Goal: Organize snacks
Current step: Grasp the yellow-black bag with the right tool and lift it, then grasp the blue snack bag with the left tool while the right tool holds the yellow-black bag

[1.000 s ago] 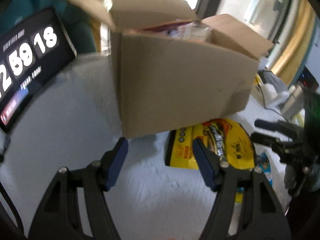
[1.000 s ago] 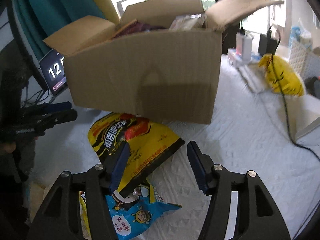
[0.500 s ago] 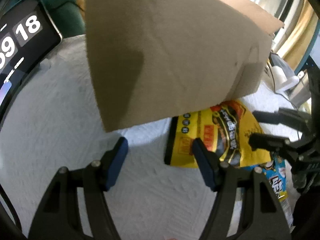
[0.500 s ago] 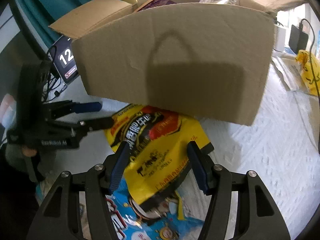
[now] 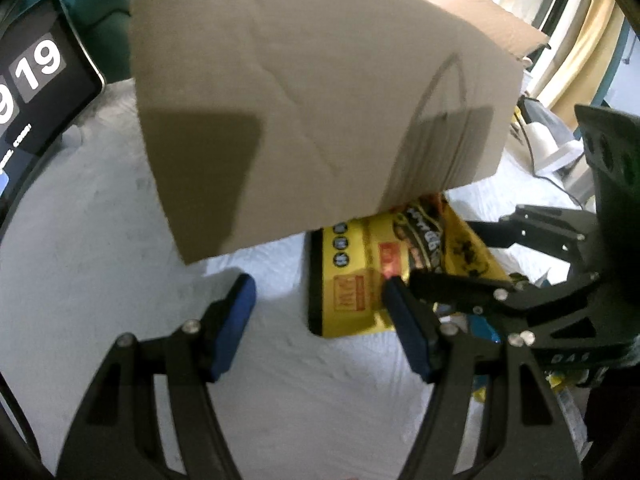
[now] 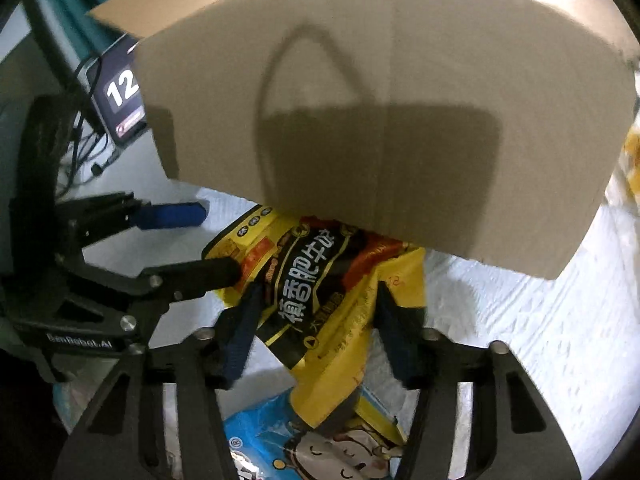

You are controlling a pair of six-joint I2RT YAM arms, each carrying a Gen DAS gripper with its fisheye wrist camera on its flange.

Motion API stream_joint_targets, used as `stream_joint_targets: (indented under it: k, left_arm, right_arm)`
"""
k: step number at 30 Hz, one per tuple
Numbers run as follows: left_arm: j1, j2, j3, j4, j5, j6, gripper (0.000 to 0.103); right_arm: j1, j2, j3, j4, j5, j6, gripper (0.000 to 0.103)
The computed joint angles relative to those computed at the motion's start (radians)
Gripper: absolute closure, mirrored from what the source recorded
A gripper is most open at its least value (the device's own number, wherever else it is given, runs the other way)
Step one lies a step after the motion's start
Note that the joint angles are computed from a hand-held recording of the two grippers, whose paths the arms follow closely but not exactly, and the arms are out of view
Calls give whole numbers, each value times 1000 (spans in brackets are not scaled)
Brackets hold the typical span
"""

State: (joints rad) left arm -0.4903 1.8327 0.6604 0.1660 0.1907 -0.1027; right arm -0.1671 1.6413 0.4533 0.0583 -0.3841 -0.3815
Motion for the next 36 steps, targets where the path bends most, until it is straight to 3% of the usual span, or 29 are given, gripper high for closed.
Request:
stream_joint_targets:
  k: [2,3,5,13,21,22,26,32,36]
  left_arm:
    - [8,-10,-11,1,10,1,35]
    - [13,-19,-19,2,19,5,35]
    - [11,-40,-35,8,10,5,35]
    - [6,-236,-138,-26,-21,20,35]
    - [-82,-448,-187,-120,-73,10,35]
    - [-96,-461,-189,-128,-77,8,35]
    - [-211,-459,-157,-155,-119,-41,35]
    - [-365,-362,-78,-180,-172,-109,34]
    - [-439,-233,1,-198,-161,-138,23]
  right_arm:
    - [11,-19,-20,19,11,-4,65]
    - [11,-22,-27,27,14,-7,65]
    - [23,-41,-47,50,49,-8,97]
    - [1,-178,-133,63,46,-26,98]
    - [-247,-517,-190,-174,-99,-163,98]
    - [-331,-553,-177,-239,-142,-225,98]
    - [-561,-622,-129,-405,-280,-374,98]
    - [-840,-553,-37,-550,-435,-573,98]
    - [-969,-446,29,-612,-501,-692,98]
